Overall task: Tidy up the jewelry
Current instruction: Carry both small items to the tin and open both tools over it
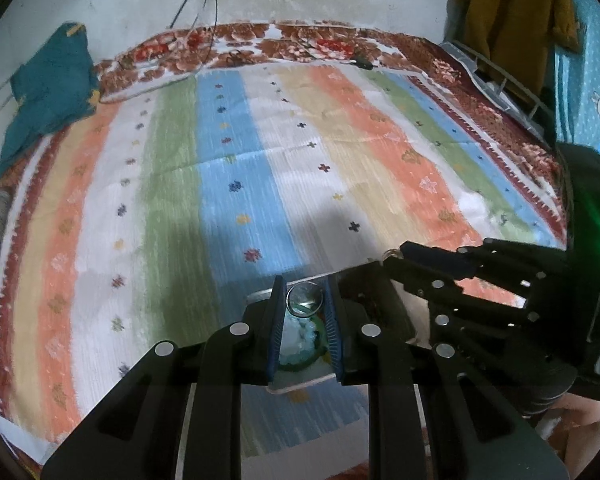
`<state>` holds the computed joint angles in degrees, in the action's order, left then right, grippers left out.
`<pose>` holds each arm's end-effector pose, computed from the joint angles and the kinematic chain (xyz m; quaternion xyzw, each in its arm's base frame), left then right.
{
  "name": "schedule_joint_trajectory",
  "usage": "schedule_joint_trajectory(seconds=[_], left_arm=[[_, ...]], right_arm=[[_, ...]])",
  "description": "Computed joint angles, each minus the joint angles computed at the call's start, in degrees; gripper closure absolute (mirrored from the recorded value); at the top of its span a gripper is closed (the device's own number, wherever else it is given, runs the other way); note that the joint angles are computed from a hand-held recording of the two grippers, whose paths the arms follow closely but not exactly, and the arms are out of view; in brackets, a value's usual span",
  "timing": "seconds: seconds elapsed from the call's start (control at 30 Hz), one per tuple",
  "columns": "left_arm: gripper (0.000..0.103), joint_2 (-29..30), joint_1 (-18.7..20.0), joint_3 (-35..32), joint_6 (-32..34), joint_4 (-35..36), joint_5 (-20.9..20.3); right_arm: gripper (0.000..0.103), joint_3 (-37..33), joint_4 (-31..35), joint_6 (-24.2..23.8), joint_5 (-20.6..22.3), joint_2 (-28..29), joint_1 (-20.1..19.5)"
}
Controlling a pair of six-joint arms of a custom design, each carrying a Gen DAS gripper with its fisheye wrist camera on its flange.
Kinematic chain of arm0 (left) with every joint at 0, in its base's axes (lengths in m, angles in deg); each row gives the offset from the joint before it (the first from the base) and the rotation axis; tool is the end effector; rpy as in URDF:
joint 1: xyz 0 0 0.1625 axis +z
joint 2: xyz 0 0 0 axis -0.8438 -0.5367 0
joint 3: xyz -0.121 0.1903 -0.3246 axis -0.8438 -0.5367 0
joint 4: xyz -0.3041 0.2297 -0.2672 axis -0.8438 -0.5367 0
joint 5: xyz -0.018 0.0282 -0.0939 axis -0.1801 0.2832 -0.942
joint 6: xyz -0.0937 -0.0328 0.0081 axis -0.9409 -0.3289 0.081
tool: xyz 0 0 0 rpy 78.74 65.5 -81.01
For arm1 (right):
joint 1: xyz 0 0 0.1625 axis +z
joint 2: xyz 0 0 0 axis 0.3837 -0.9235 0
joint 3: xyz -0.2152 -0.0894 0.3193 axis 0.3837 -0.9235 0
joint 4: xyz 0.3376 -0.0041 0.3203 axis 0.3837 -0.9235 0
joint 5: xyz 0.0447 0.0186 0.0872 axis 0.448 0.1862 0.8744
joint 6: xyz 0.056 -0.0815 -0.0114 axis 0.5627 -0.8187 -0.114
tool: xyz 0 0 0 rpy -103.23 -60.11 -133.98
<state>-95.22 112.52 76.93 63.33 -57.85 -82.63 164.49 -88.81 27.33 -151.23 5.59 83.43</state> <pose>-0.3398 -0.7803 0.1926 0.4181 0.8880 -0.0785 0.1746 0.2623 -0.6984 0.2035 0.0300 -0.8749 0.3309 0.3523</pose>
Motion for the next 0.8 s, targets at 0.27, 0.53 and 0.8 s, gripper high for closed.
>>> schedule_joint_trajectory(seconds=[0.27,0.53,0.8], left_arm=[[0.074,0.3,0.6,-1.2,-3.6,1.4,0.1],[0.059,-2.3,0.5,2.7,-1.8,-1.1,2.0],[0.041,-5.2,0.4,6.8,-0.2,-2.8,1.9]], right_arm=[[0.065,1.5,1.4,2.7,0.8,-1.3,-0.3],[0.056,4.6,-1.3,2.8,-0.1,-3.2,0.1],[0.041,7.4,-4.6,2.0,-0.5,-4.8,0.5]])
